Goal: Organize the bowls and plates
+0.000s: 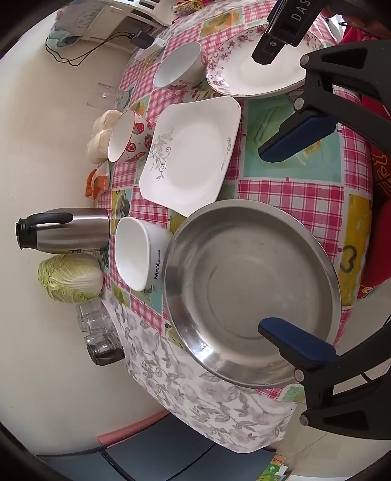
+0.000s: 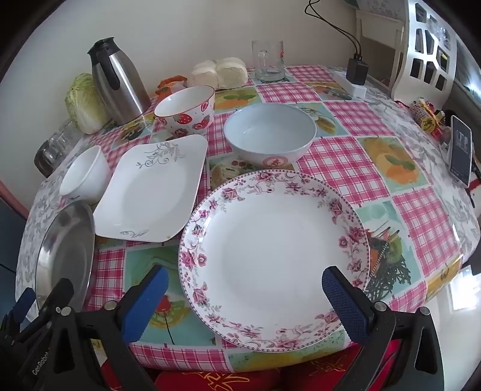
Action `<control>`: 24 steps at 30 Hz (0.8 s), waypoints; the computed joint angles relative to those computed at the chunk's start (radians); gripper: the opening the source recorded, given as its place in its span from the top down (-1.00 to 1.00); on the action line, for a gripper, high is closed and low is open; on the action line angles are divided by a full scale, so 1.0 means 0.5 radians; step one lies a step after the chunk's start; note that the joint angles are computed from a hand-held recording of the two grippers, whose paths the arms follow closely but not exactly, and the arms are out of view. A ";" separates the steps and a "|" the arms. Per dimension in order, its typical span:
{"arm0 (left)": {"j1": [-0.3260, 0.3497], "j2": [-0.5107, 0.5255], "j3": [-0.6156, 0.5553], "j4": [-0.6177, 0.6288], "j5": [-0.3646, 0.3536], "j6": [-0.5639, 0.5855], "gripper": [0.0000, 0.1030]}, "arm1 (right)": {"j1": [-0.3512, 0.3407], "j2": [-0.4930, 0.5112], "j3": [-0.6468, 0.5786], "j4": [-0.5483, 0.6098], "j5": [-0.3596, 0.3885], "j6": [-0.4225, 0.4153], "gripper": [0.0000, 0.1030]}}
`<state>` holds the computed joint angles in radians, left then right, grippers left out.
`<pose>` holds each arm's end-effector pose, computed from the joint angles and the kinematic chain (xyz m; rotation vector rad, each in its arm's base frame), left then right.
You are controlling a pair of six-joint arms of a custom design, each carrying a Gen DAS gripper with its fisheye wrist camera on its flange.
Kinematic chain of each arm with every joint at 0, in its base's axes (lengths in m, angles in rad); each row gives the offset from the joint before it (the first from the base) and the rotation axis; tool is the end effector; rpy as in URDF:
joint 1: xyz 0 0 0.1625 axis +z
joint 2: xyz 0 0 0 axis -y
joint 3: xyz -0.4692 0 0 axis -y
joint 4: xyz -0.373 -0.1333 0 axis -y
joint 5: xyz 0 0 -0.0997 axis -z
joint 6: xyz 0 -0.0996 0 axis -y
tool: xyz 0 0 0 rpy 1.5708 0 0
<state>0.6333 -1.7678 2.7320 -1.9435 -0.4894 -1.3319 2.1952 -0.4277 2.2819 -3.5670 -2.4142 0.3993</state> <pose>-0.0121 -0.2833 0.2217 -0.0338 2.0757 -0.8485 0.2996 -0.3150 -0.0525 0.1924 -2.3805 0.6725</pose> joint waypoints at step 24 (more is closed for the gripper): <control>-0.015 -0.016 0.048 -0.143 0.011 0.099 -1.00 | 0.036 0.011 -0.030 0.023 -0.094 -0.020 -1.00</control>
